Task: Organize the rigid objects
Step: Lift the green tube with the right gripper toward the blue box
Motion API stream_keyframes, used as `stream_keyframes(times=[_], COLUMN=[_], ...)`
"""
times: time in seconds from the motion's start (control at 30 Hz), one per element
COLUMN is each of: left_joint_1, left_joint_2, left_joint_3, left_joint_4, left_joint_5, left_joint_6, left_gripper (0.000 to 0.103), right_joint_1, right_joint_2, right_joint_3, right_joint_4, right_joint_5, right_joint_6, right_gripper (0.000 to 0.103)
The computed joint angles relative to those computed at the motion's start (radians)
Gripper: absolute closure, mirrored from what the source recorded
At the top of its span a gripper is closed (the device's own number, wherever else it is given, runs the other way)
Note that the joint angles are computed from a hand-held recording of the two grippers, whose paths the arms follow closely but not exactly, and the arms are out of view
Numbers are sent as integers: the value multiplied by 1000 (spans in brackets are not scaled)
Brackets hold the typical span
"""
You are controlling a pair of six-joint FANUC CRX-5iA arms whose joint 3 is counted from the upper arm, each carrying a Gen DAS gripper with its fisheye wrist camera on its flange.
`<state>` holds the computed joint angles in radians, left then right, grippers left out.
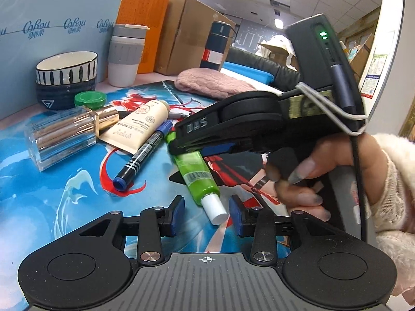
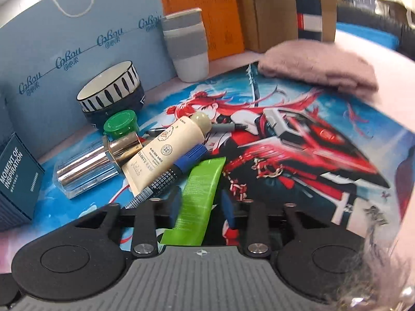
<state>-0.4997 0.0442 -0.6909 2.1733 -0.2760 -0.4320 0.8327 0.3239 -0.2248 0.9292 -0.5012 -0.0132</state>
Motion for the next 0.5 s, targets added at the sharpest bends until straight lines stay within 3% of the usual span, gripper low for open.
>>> stream_keyframes(times=[0.13,0.2,0.33,0.37,0.4,0.5], left_joint_1=[7,55,61,69,83,117], left_joint_2=[3,12,14,16,21,34], left_joint_3=[1,-7,-8,-9,-10,-12], left_joint_4=[-8,-99,-98,-107,-121,-145], left_joint_5=[-2,-69,-83,-98,-121,-179], left_joint_6=[23,105,115,128,150,199], left_gripper=[66,65,64,64,64,65], right_joint_1=[20,12,-10,-21,-32,-22], right_joint_2=[43,37,1,-11,-26,-39], right_joint_3=[38,29,-12,-39,-58,-43], right_joint_4=[44,41,2,72,99,-42], right_joint_5=[-55,-10,119,147,184,211], right_joint_6=[45,63,66,3,-10,124], right_gripper=[69,71,78,90,92,92])
